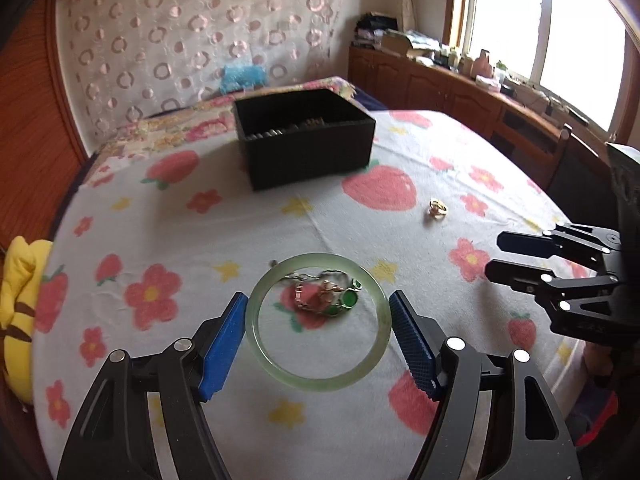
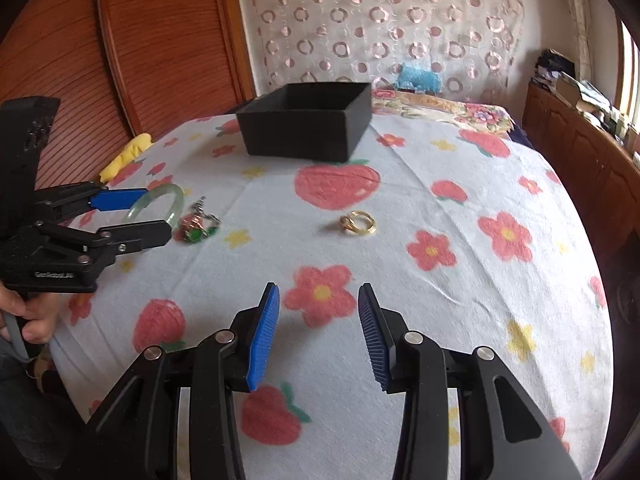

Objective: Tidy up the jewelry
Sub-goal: 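Grasp the pale green jade bangle with the left tool and lift it, then drop the green pendant into the box with the right tool while the left tool holds the bangle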

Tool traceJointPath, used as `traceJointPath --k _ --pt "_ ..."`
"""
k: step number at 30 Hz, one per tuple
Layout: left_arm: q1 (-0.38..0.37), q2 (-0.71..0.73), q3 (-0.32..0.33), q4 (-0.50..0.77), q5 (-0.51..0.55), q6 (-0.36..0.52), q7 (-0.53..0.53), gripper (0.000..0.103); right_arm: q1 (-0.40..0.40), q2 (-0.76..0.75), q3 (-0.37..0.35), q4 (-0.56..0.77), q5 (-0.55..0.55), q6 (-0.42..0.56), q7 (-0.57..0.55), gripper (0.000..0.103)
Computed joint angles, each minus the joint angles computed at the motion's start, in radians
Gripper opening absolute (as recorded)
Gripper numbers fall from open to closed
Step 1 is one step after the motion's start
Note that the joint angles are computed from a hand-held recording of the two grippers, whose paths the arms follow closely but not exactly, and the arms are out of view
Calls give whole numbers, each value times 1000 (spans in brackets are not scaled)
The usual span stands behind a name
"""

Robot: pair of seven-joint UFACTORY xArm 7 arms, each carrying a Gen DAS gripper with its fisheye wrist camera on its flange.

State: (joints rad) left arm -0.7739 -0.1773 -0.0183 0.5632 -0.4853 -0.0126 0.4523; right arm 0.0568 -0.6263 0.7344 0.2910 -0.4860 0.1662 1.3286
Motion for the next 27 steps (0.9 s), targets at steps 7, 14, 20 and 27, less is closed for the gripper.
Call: traceJointPath --k 7,14,20,27 --pt "-18 -85 58 -65 35 -31 -24 69 -77 68 23 95 -35 -49 -58 44" --pt "-26 -132 133 -107 108 -49 -78 69 -292 239 198 247 -117 -92 -63 44" --pt "-82 -150 225 -132 162 -61 -115 69 -506 375 413 369 -263 -61 -8 43" --pt "-131 -161 293 -152 215 -77 -154 69 -520 491 438 434 -394 50 24 43"
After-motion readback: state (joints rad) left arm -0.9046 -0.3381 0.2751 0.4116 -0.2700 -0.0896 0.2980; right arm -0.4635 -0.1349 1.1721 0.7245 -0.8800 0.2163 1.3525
